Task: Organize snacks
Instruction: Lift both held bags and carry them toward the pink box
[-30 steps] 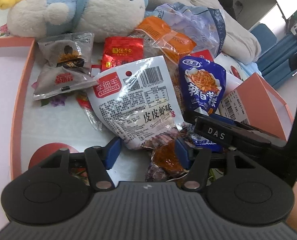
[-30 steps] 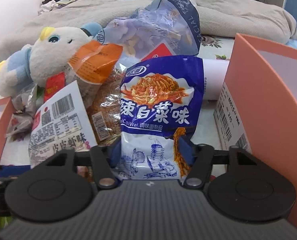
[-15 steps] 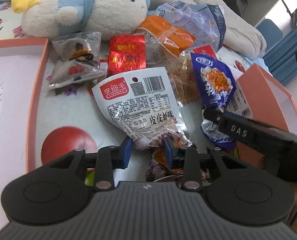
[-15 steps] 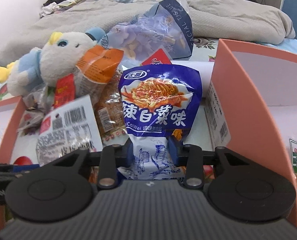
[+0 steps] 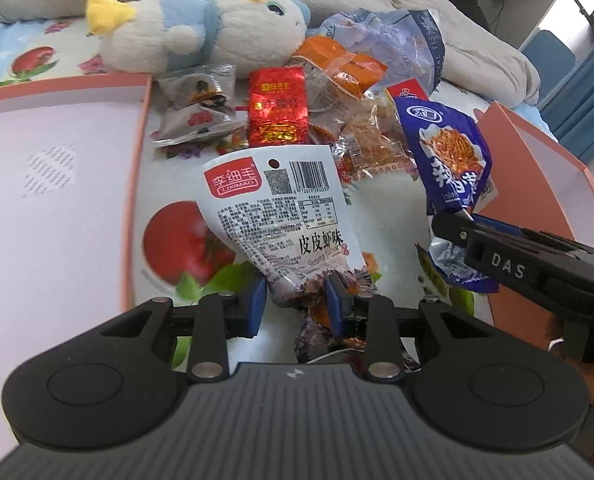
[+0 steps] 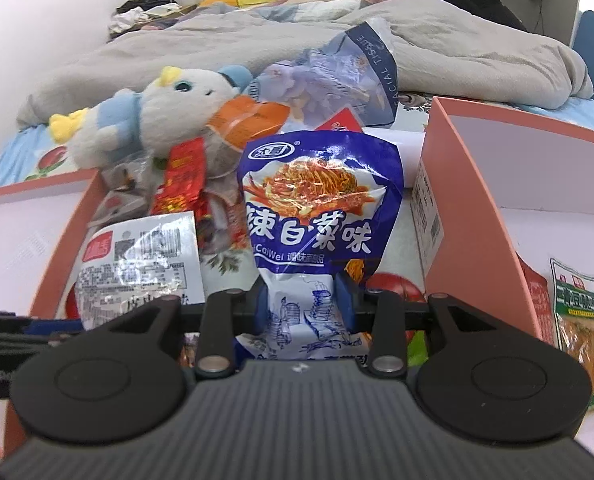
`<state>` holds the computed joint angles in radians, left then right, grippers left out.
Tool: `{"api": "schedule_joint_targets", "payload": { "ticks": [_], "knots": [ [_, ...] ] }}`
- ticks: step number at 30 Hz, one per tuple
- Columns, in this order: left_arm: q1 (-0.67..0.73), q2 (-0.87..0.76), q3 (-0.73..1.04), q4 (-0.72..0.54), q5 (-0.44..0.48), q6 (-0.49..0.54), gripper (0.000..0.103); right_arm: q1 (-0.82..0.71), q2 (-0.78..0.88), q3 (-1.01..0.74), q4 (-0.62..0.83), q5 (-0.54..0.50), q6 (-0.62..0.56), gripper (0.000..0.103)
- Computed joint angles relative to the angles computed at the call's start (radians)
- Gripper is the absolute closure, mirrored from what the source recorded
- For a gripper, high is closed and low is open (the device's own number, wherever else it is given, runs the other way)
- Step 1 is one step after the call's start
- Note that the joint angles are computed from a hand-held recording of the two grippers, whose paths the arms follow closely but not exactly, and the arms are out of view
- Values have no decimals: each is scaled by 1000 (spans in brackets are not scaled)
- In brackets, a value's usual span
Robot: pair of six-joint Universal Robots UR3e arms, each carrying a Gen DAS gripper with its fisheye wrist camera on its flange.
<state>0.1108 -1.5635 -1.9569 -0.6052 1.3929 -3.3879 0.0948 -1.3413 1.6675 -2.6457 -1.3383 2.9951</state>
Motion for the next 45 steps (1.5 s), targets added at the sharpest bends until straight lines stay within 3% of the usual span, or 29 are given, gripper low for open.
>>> {"api": "schedule_joint_targets", "payload": {
  "ticks": [12,25,35,45],
  "knots": [
    [-81,220,-83,-101,111,-90,67,-73,-284,180,153,101,-109,66],
    [-186,329,-4,-258,180,-189,67,-185,-517,240,365,185,-205,66],
    [-267,320,157,-381,246,-228,67,-274,-628,212,493,266,-244,66],
    [-386,195,414,-457,341,-276,67,-449,-706,111,686,407,-348,66]
  ]
}}
